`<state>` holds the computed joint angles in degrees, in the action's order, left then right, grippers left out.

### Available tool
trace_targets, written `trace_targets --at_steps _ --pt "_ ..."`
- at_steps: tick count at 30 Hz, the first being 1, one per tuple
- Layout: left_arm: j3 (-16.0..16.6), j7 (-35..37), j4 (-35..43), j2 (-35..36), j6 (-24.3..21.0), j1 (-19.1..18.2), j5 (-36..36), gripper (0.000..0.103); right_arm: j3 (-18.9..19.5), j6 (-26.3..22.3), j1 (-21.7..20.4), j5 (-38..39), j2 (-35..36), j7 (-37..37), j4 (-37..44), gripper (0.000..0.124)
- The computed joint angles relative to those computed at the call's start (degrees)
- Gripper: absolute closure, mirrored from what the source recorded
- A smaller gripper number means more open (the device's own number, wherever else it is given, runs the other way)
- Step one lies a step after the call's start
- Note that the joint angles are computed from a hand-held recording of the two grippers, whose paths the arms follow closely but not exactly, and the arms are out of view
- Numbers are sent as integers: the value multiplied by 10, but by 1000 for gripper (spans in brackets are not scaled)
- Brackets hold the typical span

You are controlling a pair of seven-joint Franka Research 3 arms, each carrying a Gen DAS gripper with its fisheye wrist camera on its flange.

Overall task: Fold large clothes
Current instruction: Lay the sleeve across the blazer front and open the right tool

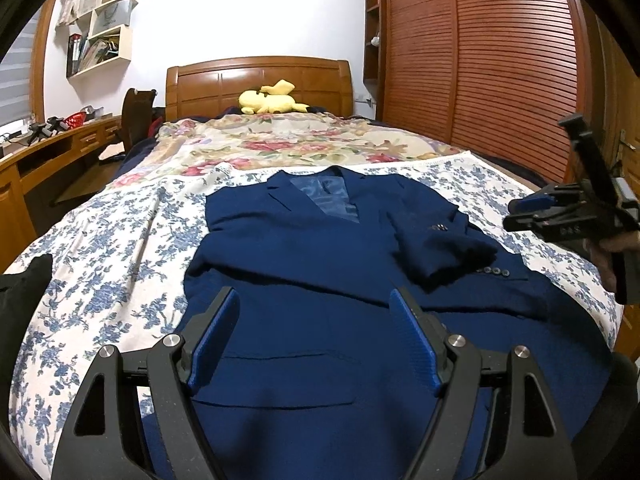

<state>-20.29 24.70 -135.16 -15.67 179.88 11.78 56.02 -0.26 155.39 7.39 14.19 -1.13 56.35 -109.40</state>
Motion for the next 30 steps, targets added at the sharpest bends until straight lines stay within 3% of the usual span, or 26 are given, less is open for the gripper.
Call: trace_targets --at_steps 12,23,24,27,30 --pt "10 -4 7 9 -10 -19 12 25 7 -60 -6 52 111 21 98 65" --pt "22 5 -9 -7 -8 -20 1 25 0 -48 16 -19 179 91 143 65" --pt "23 8 -12 -9 -7 -20 -3 25 1 -42 16 -24 178 87 140 72" --pt "19 12 -18 -17 -2 -12 -11 25 -5 -17 22 -52 162 83 118 111" --pt "14 18 -30 -31 6 0 -21 25 -28 46 42 -117 141 130 86 118"
